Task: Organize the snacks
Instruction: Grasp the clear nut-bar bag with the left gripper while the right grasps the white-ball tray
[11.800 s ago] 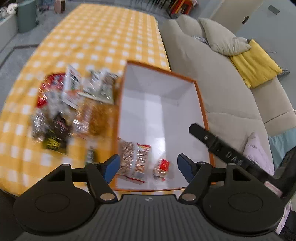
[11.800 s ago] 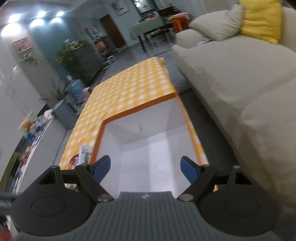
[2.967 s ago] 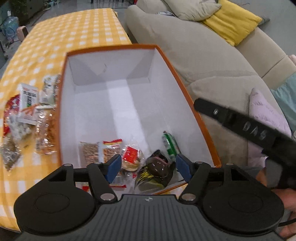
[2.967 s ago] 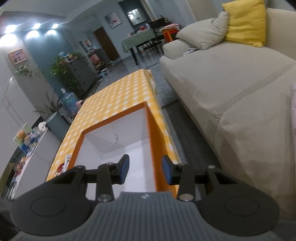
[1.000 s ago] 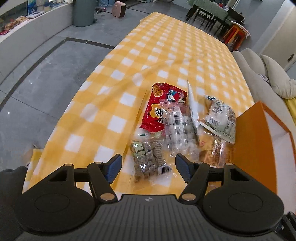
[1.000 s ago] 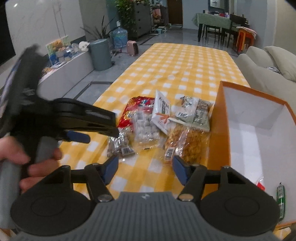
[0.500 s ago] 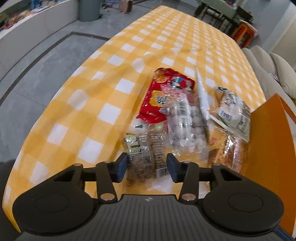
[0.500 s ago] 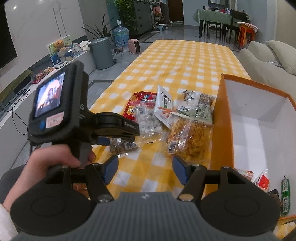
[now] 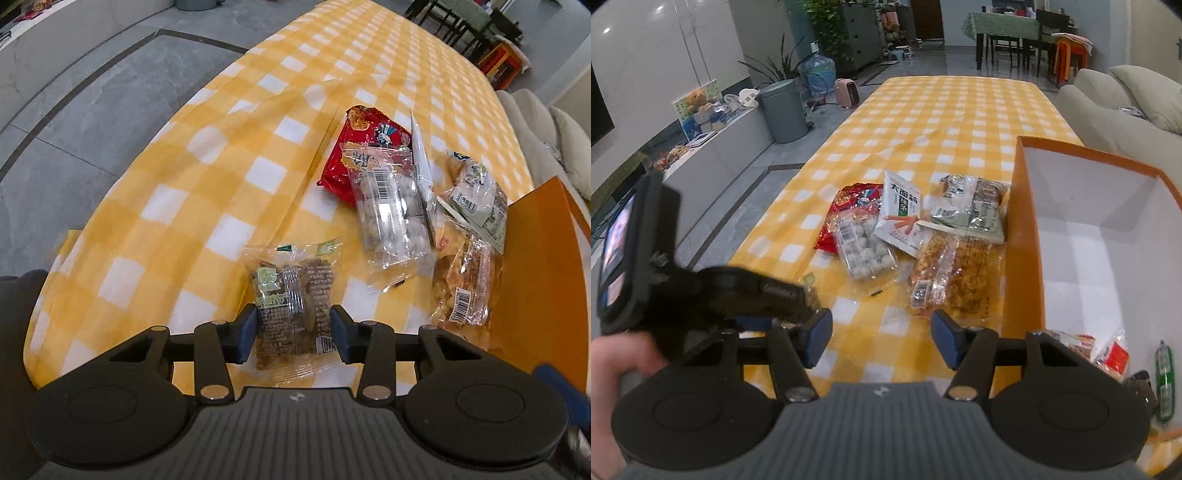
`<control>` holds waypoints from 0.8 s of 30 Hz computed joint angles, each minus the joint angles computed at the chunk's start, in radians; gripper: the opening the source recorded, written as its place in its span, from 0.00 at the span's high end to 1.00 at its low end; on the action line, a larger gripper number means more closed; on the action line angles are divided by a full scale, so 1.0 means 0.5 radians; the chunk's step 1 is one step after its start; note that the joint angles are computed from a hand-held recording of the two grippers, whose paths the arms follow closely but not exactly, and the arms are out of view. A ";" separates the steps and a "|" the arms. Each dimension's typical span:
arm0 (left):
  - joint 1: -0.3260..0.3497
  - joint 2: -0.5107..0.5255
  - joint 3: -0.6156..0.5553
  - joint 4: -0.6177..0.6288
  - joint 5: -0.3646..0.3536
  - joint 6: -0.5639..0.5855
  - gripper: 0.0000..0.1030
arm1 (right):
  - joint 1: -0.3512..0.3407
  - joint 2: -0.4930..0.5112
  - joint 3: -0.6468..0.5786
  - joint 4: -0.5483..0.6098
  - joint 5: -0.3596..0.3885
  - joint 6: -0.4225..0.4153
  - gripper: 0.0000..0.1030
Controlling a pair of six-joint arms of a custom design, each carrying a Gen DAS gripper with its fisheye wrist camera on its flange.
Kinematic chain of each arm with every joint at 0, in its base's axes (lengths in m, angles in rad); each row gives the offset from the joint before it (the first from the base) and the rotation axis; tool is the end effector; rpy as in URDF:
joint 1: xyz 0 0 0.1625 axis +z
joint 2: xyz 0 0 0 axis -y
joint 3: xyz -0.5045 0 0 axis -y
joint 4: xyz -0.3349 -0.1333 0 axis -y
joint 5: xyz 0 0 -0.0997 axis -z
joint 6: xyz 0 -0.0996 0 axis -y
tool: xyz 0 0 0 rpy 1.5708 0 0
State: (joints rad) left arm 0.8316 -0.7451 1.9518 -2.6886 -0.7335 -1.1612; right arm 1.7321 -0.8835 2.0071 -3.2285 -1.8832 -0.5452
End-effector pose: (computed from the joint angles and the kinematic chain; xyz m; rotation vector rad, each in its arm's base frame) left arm -0.2399 -0.5708 0.1164 -0.4678 2.4164 -0.8271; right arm 0.1976 -0.5747 0.2197 0.8151 -2.5427 0.6363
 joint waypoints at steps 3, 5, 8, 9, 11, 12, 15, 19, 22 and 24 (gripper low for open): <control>0.010 -0.003 0.042 -0.123 -0.016 0.010 0.53 | -0.007 0.032 -0.035 -0.003 0.034 -0.030 0.43; 0.016 -0.011 0.040 -0.122 -0.034 0.017 0.53 | -0.018 0.051 -0.066 0.017 0.098 -0.029 0.43; 0.018 -0.013 0.036 -0.118 -0.043 0.036 0.53 | -0.030 0.095 -0.136 0.088 0.176 -0.110 0.43; 0.019 -0.017 0.037 -0.116 -0.048 0.027 0.53 | -0.034 0.119 -0.181 0.142 0.190 -0.145 0.43; 0.028 -0.033 0.051 -0.142 -0.076 0.001 0.54 | -0.034 0.171 -0.261 0.211 0.174 -0.176 0.42; 0.031 -0.042 0.050 -0.121 -0.082 -0.052 0.54 | -0.030 0.205 -0.310 0.242 0.138 -0.178 0.39; 0.038 -0.051 0.049 -0.110 -0.084 -0.118 0.55 | -0.027 0.287 -0.424 0.312 0.070 -0.160 0.36; 0.063 -0.071 0.056 -0.143 -0.110 -0.176 0.57 | -0.022 0.391 -0.508 0.290 -0.008 -0.197 0.32; 0.087 -0.081 0.050 -0.172 -0.156 -0.152 0.57 | -0.036 0.469 -0.570 0.228 -0.044 -0.175 0.17; 0.089 -0.083 0.052 -0.179 -0.166 -0.152 0.57 | -0.042 0.510 -0.576 0.150 -0.024 -0.268 0.19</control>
State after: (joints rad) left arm 0.8760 -0.7868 1.9776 -2.7781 -0.8165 -1.2371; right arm 1.7113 -0.6283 1.7192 -3.1537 -1.8950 -0.6794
